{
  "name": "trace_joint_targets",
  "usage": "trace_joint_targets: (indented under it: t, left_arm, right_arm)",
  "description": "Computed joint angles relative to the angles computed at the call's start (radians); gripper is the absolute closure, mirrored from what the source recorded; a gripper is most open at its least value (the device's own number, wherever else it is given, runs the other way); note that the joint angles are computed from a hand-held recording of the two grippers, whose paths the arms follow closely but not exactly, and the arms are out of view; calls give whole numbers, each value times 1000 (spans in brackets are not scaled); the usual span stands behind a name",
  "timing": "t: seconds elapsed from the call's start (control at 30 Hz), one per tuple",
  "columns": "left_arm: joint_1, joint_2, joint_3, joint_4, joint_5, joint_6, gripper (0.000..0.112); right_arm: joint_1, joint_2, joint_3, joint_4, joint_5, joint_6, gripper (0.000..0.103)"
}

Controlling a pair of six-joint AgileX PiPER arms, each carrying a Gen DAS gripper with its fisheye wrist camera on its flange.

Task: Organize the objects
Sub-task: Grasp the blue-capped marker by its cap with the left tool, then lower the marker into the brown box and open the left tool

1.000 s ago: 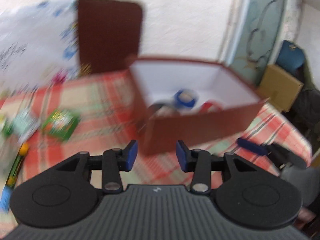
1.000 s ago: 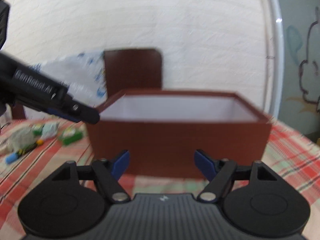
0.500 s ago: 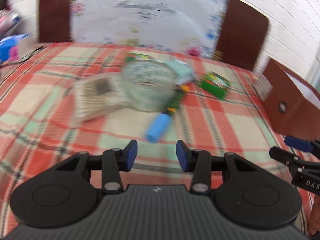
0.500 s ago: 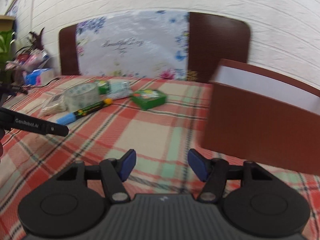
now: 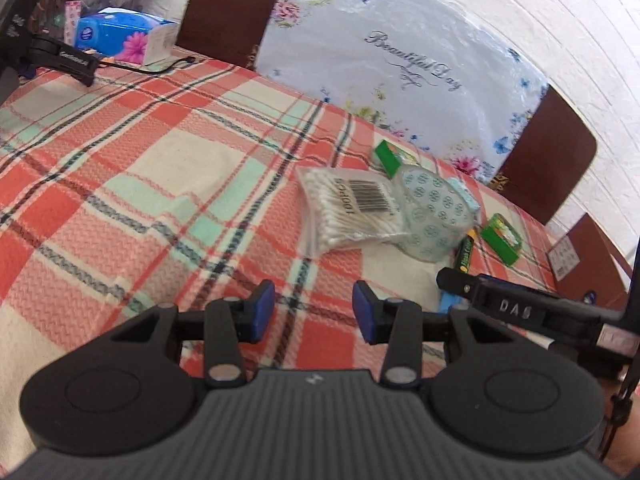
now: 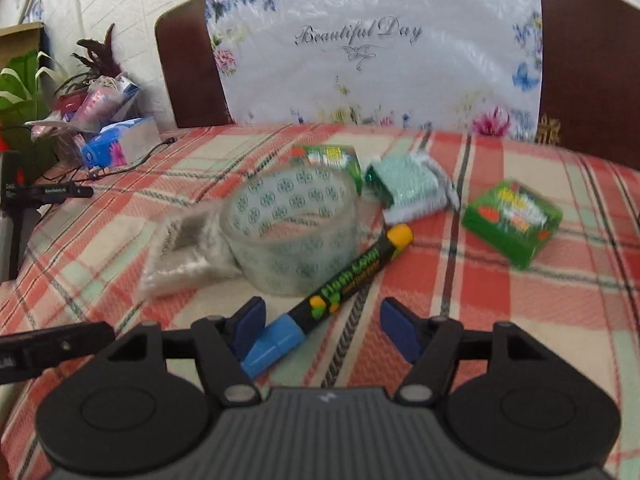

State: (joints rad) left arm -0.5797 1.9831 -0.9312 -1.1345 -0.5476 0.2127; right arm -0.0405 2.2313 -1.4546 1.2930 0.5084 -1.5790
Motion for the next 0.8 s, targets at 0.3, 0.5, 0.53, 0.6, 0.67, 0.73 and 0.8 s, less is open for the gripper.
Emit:
trace_joint_targets:
  t: [0.3, 0.5, 0.53, 0.6, 0.67, 0.73, 0.8]
  left_arm:
    - [32, 72, -232, 441, 302, -238, 63]
    - [-7, 241, -591, 1033, 663, -822, 57]
    - [-22, 284, -662, 1100, 729, -908, 59]
    - [-38, 307, -716, 1167, 767, -977, 70]
    - [-48, 313, -756, 1149, 786, -970, 86]
    - [-59, 311, -797, 1164, 799, -965, 90]
    - [-73, 318, -873, 1180, 829, -940, 93]
  right_arm:
    - [-207, -164, 299, 142, 42, -383, 83]
    - [-297, -187, 302, 4, 135, -237, 83]
    - [-312, -178, 275, -43, 173, -163, 83]
    - [-353, -150, 208, -120, 284, -20, 83]
    - [-385, -158, 213, -95, 337, -35, 83]
    - [-402, -180, 241, -54, 326, -91, 83]
    - [-434, -183, 242, -2, 347, -128, 83]
